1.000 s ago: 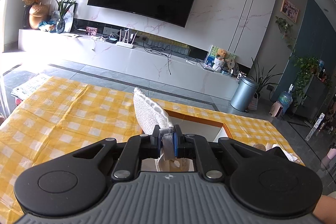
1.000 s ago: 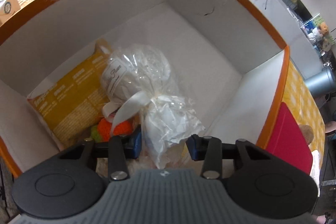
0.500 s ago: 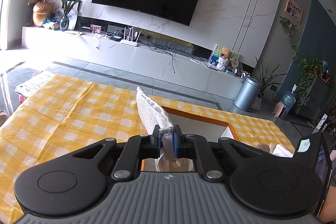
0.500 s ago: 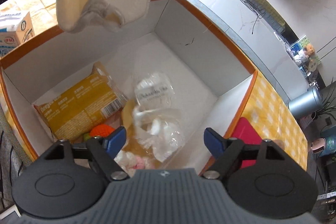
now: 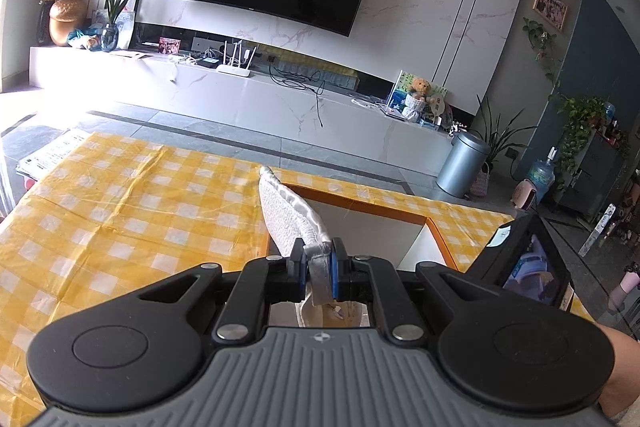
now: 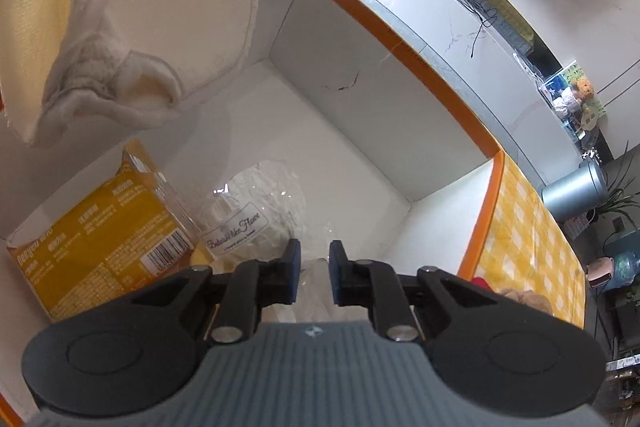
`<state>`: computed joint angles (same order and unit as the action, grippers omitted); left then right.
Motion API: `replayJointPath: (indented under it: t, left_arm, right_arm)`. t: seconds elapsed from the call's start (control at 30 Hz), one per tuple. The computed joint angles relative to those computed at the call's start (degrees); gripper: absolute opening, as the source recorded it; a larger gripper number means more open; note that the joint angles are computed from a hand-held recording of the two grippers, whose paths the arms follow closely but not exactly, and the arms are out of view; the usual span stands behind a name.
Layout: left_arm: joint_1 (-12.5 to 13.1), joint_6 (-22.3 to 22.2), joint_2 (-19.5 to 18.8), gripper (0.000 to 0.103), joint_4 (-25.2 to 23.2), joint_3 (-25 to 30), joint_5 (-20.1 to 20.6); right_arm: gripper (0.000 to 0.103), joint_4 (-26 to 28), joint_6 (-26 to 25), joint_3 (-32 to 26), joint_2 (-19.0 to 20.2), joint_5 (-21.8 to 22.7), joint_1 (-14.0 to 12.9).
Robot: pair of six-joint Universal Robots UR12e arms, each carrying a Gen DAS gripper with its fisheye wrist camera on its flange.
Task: Organize soft objects
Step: 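Lower the beige pouch into the box and open the left tool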
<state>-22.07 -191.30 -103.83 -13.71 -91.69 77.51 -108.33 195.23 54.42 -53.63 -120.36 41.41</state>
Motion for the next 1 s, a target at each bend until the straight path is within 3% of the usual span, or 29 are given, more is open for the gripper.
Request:
replayJointPath:
  t: [0.17,0.27,0.33,0.37,0.4,0.53,0.67,0.73,0.8,0.93,1.0]
  left_arm:
    - [0.1,-0.4,0.05,0.012,-0.16,-0.09,-0.37]
    - [0.2,0.11,-0.12,0.012,0.06,-0.05,-2.19]
    - [0.38,1.04,-0.6,0.013,1.01,0.2,-4.39]
    - [0.3,1.0,-0.94,0.013,1.92,0.33,-5.0]
    - [0.23,0.7,-1.24,0.013,2.58,0.45,-5.65]
    - [-0.2,-2.31,-2.67,0.013,7.29,0.82,-8.57]
    - [-1.54,-0.04,-4.08,0.013,13.64,1.25,-7.67]
    - [-3.21,2.98,-4.05,0.013,7.7,2.45,-0.41]
    - [-4.68,3.31,-4.6,0.013,1.17,3.86,7.95]
    - [-4.9,3.41,-5.92,0.013,-7.0,5.45,10.89]
    - [-5.0,3.49,-5.99,0.013,-8.87,5.46,11.99]
  right_arm:
    - [0.006,4.11,-2.03,-2.52,0.95,0.54,0.18]
    - [0.007,5.82,0.14,-2.49,0.42,0.72,0.45]
    - [0.023,0.2,0.77,0.99,-1.52,-1.23,1.23]
    - [0.044,-2.84,0.79,2.92,-2.61,-2.33,1.67]
    - [0.049,-5.5,0.46,4.47,-3.47,-3.02,1.98]
    - [0.049,-16.14,0.18,10.49,-7.07,-3.88,2.54]
    - [0.039,-23.31,6.25,15.53,-10.14,-1.99,1.74]
    - [0.038,-24.03,8.55,16.97,-10.9,-1.58,1.45]
    - [0.036,-23.94,9.67,18.08,-11.54,-1.1,1.2]
    - [0.036,-24.78,10.6,18.91,-11.9,-1.66,1.4]
    - [0.036,-24.78,10.43,19.0,-11.91,-2.37,1.52]
